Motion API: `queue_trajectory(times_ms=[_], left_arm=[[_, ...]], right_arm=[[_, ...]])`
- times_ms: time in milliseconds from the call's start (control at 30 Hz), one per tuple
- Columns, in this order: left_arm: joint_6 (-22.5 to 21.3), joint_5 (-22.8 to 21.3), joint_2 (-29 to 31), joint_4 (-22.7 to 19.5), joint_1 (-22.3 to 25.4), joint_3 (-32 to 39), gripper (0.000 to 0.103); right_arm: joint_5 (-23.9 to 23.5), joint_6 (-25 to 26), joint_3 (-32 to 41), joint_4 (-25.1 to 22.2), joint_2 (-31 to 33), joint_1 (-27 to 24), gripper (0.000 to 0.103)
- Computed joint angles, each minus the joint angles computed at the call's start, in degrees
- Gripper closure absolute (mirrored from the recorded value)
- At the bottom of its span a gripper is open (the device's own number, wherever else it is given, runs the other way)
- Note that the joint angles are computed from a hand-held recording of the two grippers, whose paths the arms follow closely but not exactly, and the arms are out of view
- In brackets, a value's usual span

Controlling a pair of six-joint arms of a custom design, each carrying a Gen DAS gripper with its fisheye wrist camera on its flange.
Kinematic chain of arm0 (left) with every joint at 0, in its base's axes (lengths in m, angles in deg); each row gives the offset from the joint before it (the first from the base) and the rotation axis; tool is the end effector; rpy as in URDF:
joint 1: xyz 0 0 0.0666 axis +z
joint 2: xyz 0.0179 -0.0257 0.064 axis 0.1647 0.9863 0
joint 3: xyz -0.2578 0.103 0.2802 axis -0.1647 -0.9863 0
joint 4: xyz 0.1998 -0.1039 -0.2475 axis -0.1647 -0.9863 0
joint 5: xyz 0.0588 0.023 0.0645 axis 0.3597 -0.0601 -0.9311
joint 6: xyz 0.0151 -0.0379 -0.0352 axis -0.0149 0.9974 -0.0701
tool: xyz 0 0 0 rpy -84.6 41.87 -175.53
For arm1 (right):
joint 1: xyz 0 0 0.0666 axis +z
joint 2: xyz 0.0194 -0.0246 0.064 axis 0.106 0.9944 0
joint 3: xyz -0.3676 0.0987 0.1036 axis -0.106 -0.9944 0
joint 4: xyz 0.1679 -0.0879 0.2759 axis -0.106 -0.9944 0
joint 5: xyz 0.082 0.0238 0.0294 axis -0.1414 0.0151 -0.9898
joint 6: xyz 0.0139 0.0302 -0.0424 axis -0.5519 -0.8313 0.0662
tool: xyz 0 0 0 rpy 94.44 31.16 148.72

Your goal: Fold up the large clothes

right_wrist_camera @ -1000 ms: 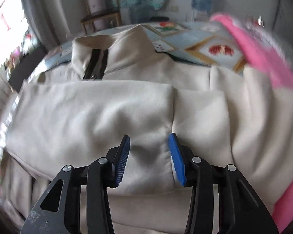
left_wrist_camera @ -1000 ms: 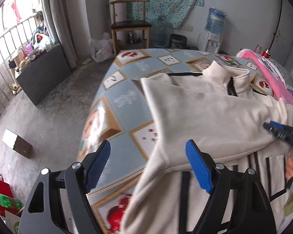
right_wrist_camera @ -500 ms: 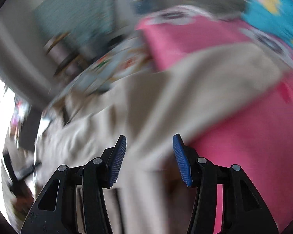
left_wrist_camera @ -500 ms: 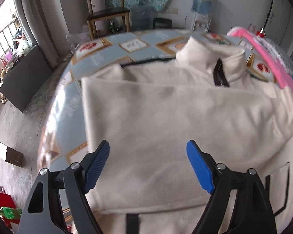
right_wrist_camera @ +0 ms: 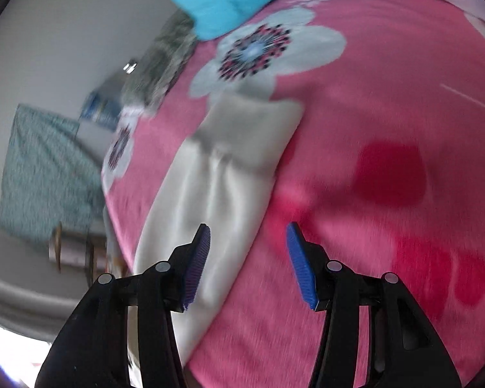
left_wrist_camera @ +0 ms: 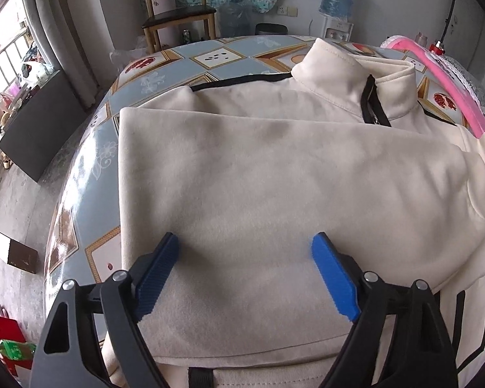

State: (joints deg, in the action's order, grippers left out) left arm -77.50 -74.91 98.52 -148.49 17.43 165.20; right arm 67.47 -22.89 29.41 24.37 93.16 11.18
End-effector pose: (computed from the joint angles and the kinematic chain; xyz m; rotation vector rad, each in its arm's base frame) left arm 0.6987 0.0946 0.3607 0.0361 2.6208 0.0081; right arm 0.5434 0.0448 0.3834 1.4380 2.0035 0.5260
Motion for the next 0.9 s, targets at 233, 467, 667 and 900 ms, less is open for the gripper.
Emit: queue_trajectory(times_ms=[233,467,667,900], left_arm=[[0.87,-0.33,1.08,-1.34,-0.13,2.29,0.019],[1.51,-0.52,-1.37,2.35,-0.14,-2.99,0.019],[2.06,-0.79,-0.77,1.21,-0.23,-1.52,0.019],[2.74,-0.8,-1.58,1.63,-0.1,-2.45,0.019]], right_arm=[[2.28,-0.97,0.13,3.43,2.37,-2.67,0.076],[8.49,4.56,6.2,-0.4,3.5,-1.17,0.094],[17.48,18.7,17.5,-3.87,2.31,6.13,0.095],[19.91,31.86,37.45,-6.29,7.91,14.01,0.095]])
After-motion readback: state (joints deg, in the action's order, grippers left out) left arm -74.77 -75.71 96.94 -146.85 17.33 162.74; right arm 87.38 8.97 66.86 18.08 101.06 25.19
